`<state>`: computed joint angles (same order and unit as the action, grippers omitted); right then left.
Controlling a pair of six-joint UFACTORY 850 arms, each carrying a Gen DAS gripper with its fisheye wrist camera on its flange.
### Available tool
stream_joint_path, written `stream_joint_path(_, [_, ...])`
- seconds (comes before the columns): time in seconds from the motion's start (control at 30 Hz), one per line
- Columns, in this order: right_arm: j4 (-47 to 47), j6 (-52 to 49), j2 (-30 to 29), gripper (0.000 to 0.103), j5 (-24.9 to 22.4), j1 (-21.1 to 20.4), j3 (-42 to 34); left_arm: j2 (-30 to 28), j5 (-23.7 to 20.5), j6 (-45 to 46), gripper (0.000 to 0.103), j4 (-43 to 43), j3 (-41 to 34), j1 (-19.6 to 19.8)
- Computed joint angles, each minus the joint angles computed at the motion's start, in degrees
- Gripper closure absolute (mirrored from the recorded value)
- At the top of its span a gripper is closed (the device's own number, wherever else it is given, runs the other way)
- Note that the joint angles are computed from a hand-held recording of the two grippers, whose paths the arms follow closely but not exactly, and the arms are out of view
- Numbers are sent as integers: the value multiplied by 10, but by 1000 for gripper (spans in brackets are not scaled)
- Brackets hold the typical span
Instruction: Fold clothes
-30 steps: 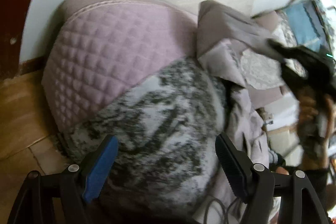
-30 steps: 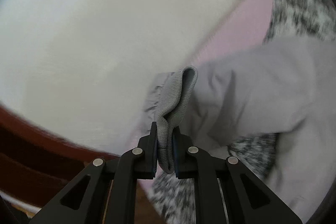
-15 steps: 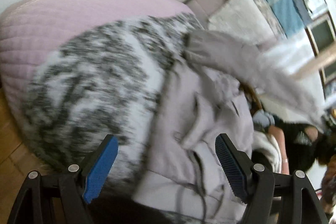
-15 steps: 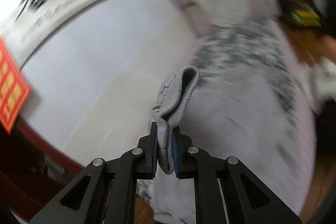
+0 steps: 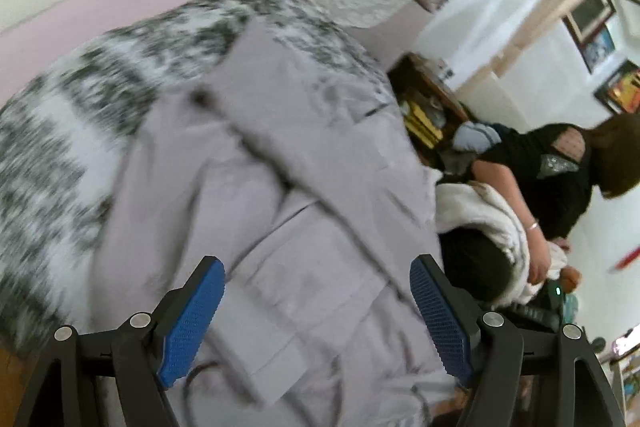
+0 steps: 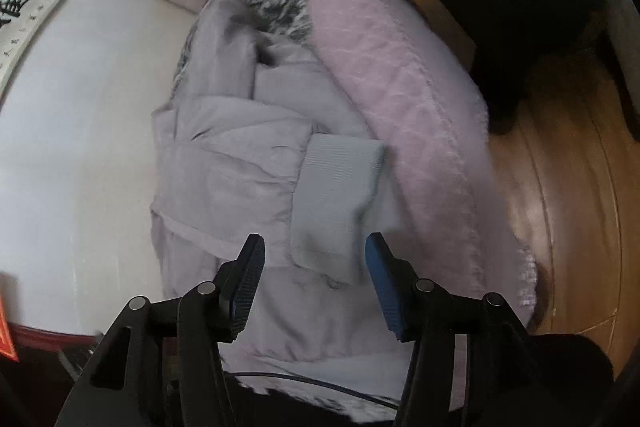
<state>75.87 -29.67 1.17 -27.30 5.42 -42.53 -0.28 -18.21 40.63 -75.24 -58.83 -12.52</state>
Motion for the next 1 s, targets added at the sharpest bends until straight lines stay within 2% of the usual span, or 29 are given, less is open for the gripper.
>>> stream_joint_path(0.03, [-29,19,17,46,24,-3,7,-16,1,-35,23,39,-25,-3])
stream_joint_path(0.07, [-34,15,48,46,70,-1,23,-37,11,-94,22,97,-55,-7])
stream_joint_path(0.1, [-14,-13,72,45,91,-3,32,-65,16,-154,21,154,-90,-9])
stream_joint_path(0.13, [26,-65,94,45,90,-15,38,-92,9,-214,21,208,-126,-10])
stream_joint_path(0.17, [74,-125,103,44,66,-18,31,-122,-3,-251,21,239,-162,-10])
stream_joint_path(0.27, [197,-288,39,40,-72,-24,-15,-227,-59,-308,21,278,-287,-4])
stream_joint_path(0.37, [201,-309,-58,40,-131,-9,-76,-320,-97,-434,21,396,-398,-3])
stream_joint_path(0.43, [180,-283,-110,39,-134,4,-121,-364,-103,-538,21,503,-450,-2])
stream_joint_path(0.5, [186,-297,-145,39,-108,16,-166,-402,-116,-637,21,623,-499,-1])
stream_joint_path(0.53, [198,-321,-162,39,-115,17,-189,-417,-125,-666,21,670,-516,-2])
stream_joint_path(0.57, [199,-333,-177,39,-124,16,-211,-436,-143,-701,21,730,-538,-3])
stream_joint_path(0.63, [156,-314,-216,34,-93,15,-255,-487,-213,-772,21,848,-592,-6])
stream_joint_path(0.67, [113,-281,-236,30,-77,15,-283,-510,-242,-791,21,884,-612,-6])
stream_joint_path(0.7, [59,-225,-264,28,-46,16,-300,-519,-248,-810,19,918,-613,-6])
stream_joint_path(0.73, [30,-179,-279,47,-39,10,-306,-507,-229,-811,18,928,-594,-7])
stream_joint_path(0.77, [25,-156,-296,56,-46,1,-311,-495,-217,-789,18,914,-578,-4])
stream_joint_path(0.8, [-1,-137,-298,57,-76,-10,-319,-487,-216,-742,18,876,-574,0])
stream_joint_path(0.87, [-73,-78,-296,50,-135,-28,-344,-447,-184,-622,19,766,-543,14])
stream_joint_path(0.9, [-81,-85,-278,48,-134,-37,-350,-426,-171,-562,19,714,-530,21])
stream_joint_path(0.97, [-50,-147,-244,32,-94,-49,-349,-401,-150,-490,17,682,-527,36])
stream_joint_path(1.0, [-48,-156,-237,10,-74,-55,-362,-396,-145,-479,13,688,-536,41])
